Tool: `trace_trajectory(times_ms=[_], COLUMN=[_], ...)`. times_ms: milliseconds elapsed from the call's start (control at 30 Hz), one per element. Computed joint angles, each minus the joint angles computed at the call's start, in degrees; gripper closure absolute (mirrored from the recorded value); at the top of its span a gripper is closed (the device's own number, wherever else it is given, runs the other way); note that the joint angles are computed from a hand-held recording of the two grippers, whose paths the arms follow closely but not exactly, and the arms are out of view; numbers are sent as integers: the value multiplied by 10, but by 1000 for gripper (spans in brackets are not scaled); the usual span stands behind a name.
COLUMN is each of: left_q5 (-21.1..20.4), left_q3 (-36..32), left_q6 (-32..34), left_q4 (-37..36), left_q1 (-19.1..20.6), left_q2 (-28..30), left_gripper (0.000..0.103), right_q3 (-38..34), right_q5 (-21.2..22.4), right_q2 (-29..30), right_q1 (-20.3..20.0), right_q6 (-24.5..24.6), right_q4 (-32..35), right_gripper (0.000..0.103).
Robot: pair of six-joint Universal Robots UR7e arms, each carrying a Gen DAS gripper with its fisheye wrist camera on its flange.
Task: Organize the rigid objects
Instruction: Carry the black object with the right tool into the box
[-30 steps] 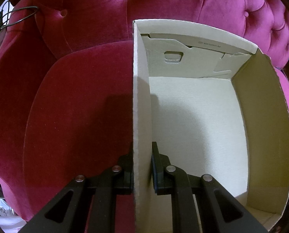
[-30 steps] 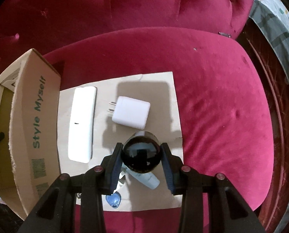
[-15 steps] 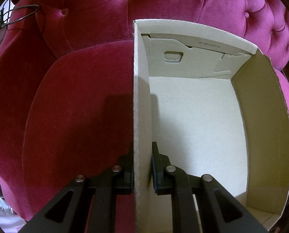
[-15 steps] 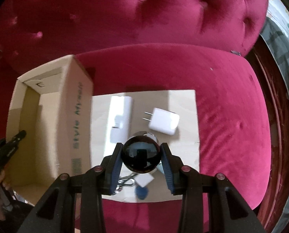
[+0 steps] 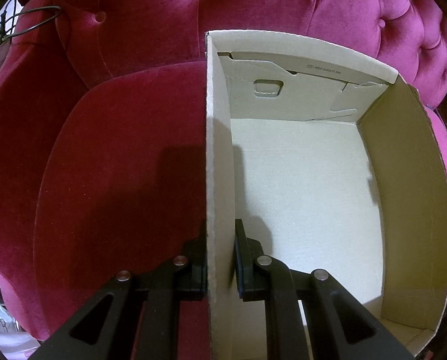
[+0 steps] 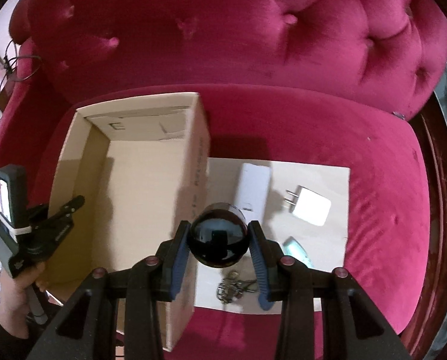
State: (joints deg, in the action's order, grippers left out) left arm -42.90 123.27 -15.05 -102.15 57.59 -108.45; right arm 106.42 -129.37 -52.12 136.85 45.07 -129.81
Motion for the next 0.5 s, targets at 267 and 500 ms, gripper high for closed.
trace_trajectory(times_ms=[267,500], left_q5=[-3,-7], left_q3=[1,-1], left_q6=[1,7], left_q4=[-3,-5], left_q1=[2,5], left_q2=[-1,-2], left_gripper=[89,89], right_q3=[-45,-79], right_q5=[22,41], right_q2=[53,99], right_q1=[8,7], right_q6=[-38,-61], right_q4=[-17,-31], right_gripper=[62,62])
